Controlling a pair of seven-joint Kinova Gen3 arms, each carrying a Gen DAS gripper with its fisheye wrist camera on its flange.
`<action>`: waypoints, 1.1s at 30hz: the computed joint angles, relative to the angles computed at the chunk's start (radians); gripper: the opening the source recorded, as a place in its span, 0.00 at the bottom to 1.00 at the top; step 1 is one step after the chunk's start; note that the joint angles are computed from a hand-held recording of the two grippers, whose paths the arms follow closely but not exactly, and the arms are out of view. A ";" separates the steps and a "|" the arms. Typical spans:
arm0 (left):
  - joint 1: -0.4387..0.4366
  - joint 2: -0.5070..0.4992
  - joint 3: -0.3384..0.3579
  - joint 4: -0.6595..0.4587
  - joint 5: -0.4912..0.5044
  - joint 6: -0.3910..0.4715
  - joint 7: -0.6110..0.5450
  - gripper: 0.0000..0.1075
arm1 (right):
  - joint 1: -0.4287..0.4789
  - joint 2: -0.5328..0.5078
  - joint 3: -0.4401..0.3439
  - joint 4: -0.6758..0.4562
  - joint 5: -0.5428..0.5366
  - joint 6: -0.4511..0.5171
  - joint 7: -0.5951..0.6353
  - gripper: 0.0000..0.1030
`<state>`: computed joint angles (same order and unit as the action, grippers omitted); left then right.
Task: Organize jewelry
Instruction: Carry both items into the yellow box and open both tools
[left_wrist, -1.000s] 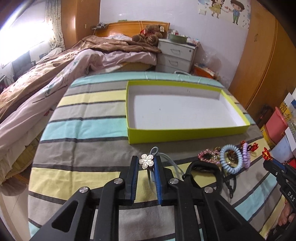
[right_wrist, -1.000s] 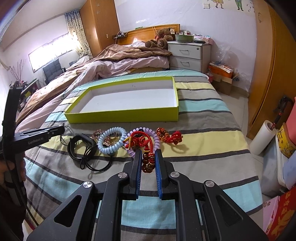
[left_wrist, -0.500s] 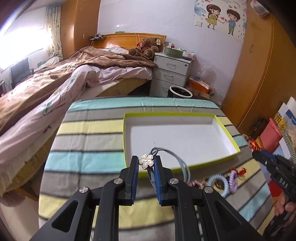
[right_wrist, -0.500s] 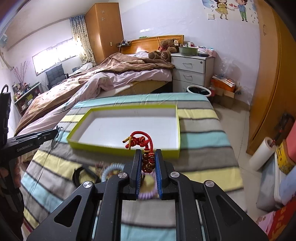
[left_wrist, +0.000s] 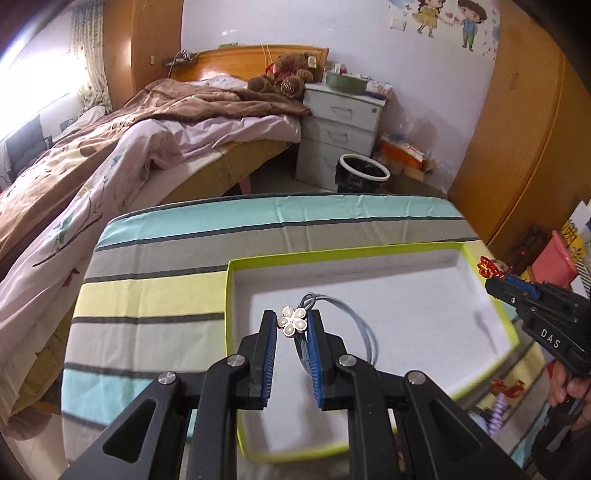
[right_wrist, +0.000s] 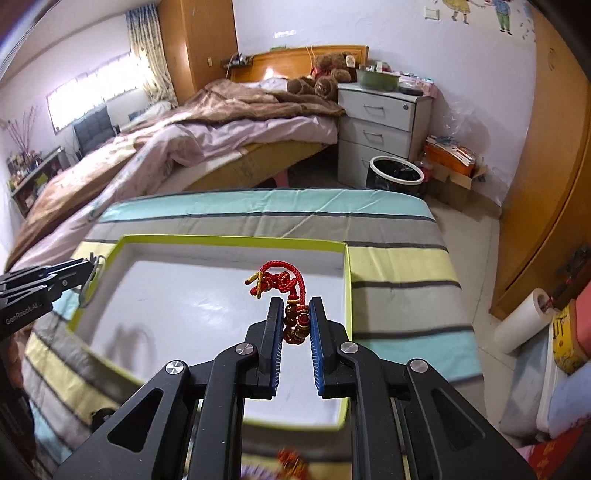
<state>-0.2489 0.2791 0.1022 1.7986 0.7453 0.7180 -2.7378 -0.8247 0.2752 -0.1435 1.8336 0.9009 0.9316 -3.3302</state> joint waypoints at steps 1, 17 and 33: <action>0.014 0.016 -0.002 -0.012 -0.011 -0.007 0.016 0.15 | 0.012 0.009 0.003 -0.007 -0.006 -0.006 0.021 0.14; 0.051 0.123 0.049 -0.072 -0.162 -0.079 0.179 0.16 | 0.054 0.102 0.068 -0.069 -0.105 -0.055 0.238 0.14; 0.023 0.128 0.084 -0.081 -0.183 -0.063 0.203 0.29 | 0.042 0.118 0.094 -0.097 -0.132 -0.051 0.289 0.18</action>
<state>-0.2263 0.4066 0.1865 1.7175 0.5622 0.6548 -2.5350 -0.7832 0.3936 -0.0491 1.7363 0.7686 0.8801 -3.0416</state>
